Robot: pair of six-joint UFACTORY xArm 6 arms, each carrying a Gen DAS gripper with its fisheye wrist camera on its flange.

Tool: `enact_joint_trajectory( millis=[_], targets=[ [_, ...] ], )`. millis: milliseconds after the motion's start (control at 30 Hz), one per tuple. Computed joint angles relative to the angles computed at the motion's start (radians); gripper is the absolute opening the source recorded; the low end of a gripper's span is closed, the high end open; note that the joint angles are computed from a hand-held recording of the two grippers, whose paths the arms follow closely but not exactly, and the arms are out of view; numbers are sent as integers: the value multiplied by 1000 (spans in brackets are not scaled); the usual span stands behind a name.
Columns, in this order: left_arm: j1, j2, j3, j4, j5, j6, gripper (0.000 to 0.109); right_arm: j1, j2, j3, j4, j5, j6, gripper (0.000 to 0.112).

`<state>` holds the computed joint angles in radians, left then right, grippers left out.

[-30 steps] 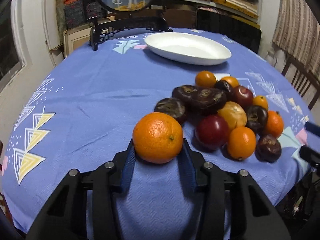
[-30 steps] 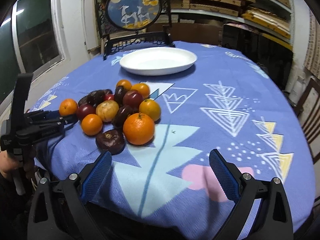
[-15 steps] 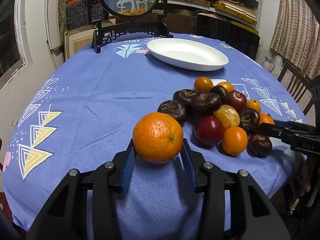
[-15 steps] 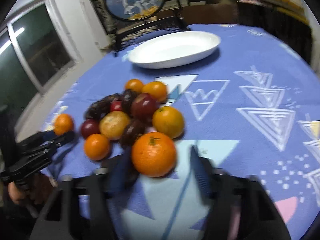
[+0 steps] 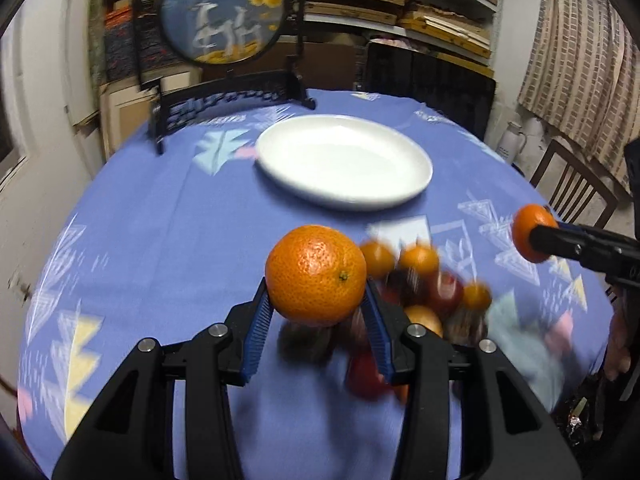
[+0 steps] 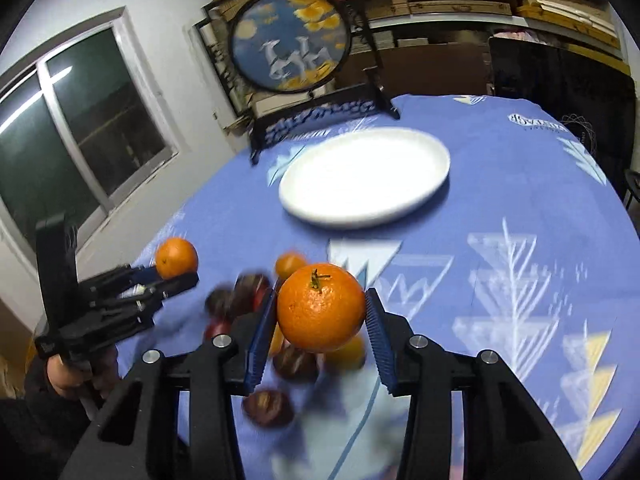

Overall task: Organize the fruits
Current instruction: 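Carry both oranges to the white plate and open both tools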

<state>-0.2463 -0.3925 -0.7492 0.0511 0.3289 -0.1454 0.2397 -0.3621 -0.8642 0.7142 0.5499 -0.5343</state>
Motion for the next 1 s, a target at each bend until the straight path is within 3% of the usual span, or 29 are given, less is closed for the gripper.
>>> enact_joint_trajectory(
  millis=[200, 367, 433, 467, 533, 800, 1000],
  targets=[
    [-3, 372, -399, -44, 97, 51, 43, -53, 361, -366, -27, 67, 77, 45],
    [16, 637, -719, -84, 255, 61, 43, -73, 588, -591, -63, 114, 154, 46],
    [24, 696, -791, -83, 290, 50, 51, -75, 643, -650, -72, 116, 176, 50],
    [26, 706, -802, -53, 286, 20, 56, -76, 661, -669, -69, 105, 182, 64],
    [31, 671, -753, -25, 230, -19, 72, -68, 645, -643, -79, 38, 197, 67],
    [34, 341, -368, 4, 56, 5, 80, -40, 397, -347, -103, -77, 128, 68],
    [31, 54, -50, 69, 8, 8, 85, 1, 105, -37, -124, -70, 38, 68]
  ],
)
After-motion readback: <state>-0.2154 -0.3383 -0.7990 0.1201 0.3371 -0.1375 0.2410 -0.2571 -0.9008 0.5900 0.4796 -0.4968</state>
